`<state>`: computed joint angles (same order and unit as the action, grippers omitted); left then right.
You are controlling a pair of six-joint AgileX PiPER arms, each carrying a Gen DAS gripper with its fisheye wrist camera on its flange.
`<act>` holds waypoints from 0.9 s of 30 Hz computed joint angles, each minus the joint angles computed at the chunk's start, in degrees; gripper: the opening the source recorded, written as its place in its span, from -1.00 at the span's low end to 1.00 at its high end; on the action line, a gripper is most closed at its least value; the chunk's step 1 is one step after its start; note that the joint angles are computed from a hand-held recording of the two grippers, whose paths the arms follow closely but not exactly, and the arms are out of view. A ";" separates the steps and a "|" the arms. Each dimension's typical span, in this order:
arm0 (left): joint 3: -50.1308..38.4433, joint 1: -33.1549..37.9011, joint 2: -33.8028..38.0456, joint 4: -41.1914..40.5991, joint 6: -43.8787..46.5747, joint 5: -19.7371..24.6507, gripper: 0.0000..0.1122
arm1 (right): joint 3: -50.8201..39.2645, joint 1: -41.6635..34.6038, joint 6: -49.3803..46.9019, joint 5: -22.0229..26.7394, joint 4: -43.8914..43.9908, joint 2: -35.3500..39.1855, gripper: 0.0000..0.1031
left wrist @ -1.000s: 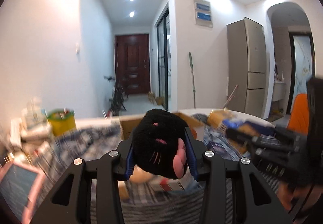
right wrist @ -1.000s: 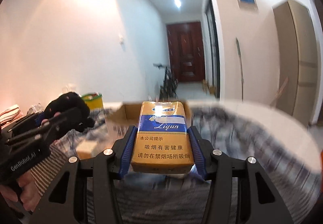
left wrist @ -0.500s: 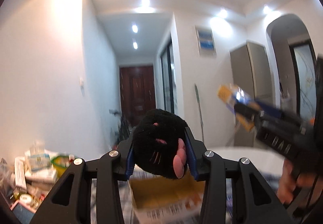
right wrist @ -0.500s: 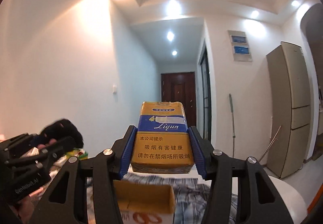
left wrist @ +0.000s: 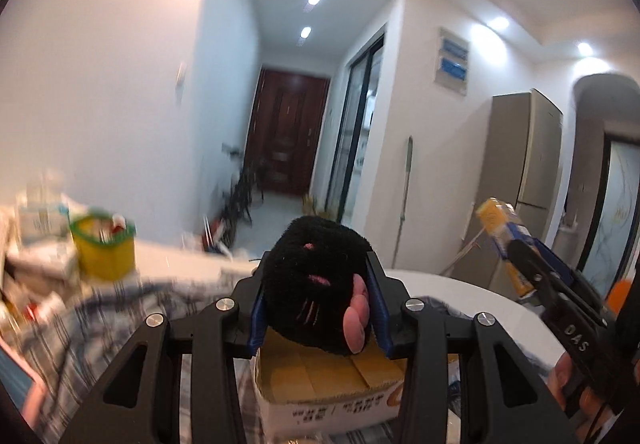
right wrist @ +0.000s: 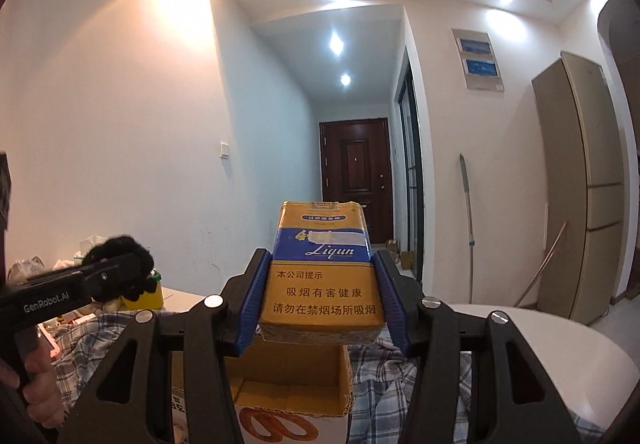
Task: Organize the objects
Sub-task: 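Carry the Liqun pack with the right tool while the left tool carries the plush over the box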
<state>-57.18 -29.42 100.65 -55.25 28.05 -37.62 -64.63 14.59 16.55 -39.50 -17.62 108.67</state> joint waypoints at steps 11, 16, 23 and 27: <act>-2.54 -0.21 4.08 -1.95 5.01 -3.23 -0.21 | -1.90 -1.11 3.81 1.96 -4.40 1.39 0.00; -14.08 1.49 12.19 -17.84 24.01 3.83 -0.21 | -2.90 -1.24 5.77 4.15 -7.00 2.30 0.00; -20.03 5.77 17.12 -32.89 36.94 15.95 -0.21 | -4.52 -0.35 2.65 7.62 -6.42 3.80 0.00; -20.31 5.38 17.35 -35.24 40.27 15.42 -0.21 | -6.21 -0.57 7.53 10.16 -11.23 4.93 0.00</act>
<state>-77.50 -24.05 118.00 -90.49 68.33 -22.21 -70.84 14.02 24.08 -29.34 -28.85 113.60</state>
